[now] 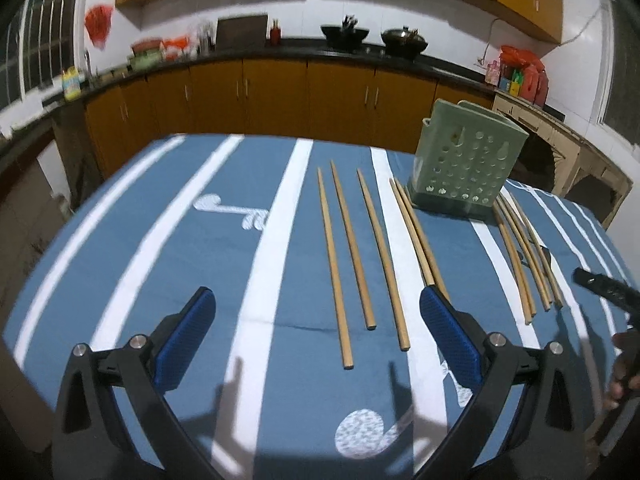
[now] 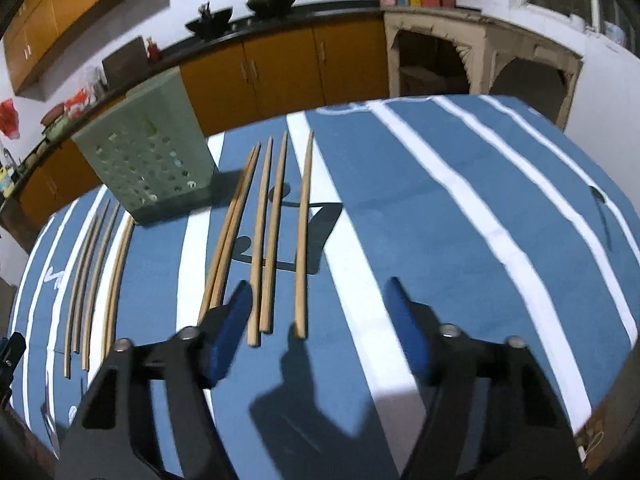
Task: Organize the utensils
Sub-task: 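Grasp one wooden chopstick with the left tool while the right tool grasps another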
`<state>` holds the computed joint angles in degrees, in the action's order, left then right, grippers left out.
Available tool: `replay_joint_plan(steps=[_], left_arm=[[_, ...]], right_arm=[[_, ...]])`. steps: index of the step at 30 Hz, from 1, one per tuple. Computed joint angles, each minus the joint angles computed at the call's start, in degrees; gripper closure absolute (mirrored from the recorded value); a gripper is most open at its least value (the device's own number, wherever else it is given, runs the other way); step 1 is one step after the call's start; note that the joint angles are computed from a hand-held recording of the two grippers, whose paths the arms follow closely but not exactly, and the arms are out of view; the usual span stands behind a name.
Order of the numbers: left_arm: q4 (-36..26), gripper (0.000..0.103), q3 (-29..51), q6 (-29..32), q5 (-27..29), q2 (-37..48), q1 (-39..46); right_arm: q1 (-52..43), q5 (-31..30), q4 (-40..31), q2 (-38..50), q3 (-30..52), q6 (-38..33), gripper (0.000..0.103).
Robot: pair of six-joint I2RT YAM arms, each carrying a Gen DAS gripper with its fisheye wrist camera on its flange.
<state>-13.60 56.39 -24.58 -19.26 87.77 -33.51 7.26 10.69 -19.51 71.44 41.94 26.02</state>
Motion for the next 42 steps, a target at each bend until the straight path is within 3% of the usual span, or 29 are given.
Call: replay_joint_plan(steps=[4,8,11,15,16,21,31,36,42], left_arm=[[-2.67,0.011,3.92,0.71,3.59,4.05,2.16],[-4.94,0.033,7.83,1.69,6.19,8.51,2.96],[-6.25,0.046,10.20,2.24,6.89,11.54,2.92],[-7.81,0.072,12.81,1.83,8.79,15.08,3.83],[-7.94,0.074,13.20,1.72,9.24,15.76,4.13],[-8.35,0.094,14.63,3.12,8.22,17.29,4.21],[-7.77,0.094,18.27,5.05,9.97,20.11,7.42],[-5.61,0.078,14.90,5.05,10.90,17.75,6.68],[-5.22,0.079,13.67,4.66,10.00,16.80,6.08]], right_arm=[[0.24,-0.43,-0.08,6.10,3.31,-0.94,0.057],[0.95,-0.48,-0.69,9.59,4.34,-0.66,0.070],[1.39,1.03,0.17,9.10,3.47,-0.68,0.076],[1.21,1.83,0.35,7.55,2.11,-0.39,0.087],[1.10,1.95,0.45,7.49,2.00,-0.35,0.090],[-0.38,0.68,2.01,7.94,1.82,-0.67,0.094],[-2.49,0.58,2.23,9.29,2.93,0.11,0.094],[-1.82,1.27,2.47,8.70,2.24,-0.23,0.093],[-1.60,1.35,2.76,8.36,1.73,-0.40,0.094]])
